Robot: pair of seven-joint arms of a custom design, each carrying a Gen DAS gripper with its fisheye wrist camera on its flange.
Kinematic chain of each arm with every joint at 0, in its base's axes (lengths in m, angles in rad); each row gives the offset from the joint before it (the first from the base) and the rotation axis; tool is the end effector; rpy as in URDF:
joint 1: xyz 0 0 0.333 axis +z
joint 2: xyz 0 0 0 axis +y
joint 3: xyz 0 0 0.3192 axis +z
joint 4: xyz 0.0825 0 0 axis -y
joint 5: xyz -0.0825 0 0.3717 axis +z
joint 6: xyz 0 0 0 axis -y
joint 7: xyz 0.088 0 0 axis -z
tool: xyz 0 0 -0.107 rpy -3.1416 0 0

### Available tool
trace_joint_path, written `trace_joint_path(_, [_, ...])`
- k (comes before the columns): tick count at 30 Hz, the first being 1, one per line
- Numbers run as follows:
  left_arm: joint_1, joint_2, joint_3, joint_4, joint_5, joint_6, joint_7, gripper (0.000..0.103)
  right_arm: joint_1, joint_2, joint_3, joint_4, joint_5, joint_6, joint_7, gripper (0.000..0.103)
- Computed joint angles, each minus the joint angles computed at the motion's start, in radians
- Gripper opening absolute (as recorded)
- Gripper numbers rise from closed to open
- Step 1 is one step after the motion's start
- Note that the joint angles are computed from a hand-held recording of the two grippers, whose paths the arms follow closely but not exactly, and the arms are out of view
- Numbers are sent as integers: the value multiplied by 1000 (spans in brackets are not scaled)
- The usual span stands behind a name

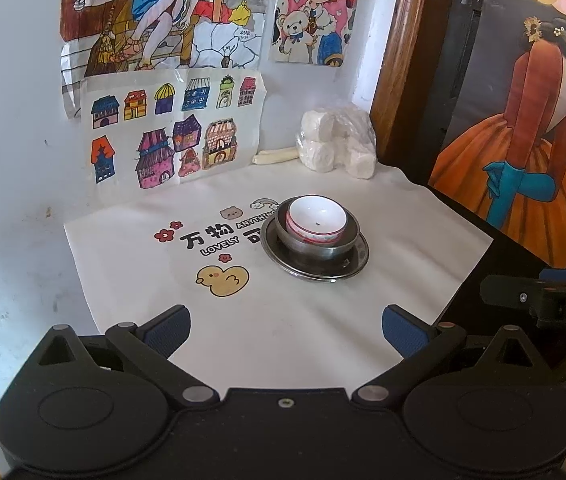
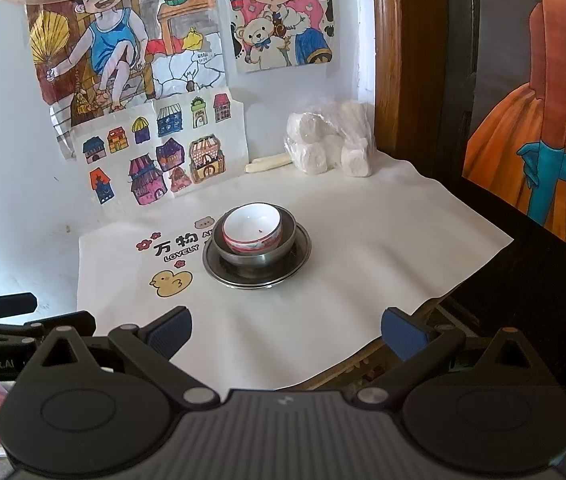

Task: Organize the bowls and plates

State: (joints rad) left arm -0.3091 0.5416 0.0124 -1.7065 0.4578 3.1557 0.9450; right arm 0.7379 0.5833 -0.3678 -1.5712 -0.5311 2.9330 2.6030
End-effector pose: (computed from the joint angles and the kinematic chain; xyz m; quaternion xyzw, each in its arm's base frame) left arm 0.6662 -0.2467 0.3914 -0.5909 0.6777 -0.3727 0.2297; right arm 0.6451 0.3469 0.4111 -0.6253 0.6517 -0.2582 0.3430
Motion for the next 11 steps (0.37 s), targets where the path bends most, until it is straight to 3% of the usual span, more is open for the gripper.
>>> trace_joint_path(11, [56,79,-78,123,-40,-78,62,102,-89,71,81,99,123,-27,-146,103])
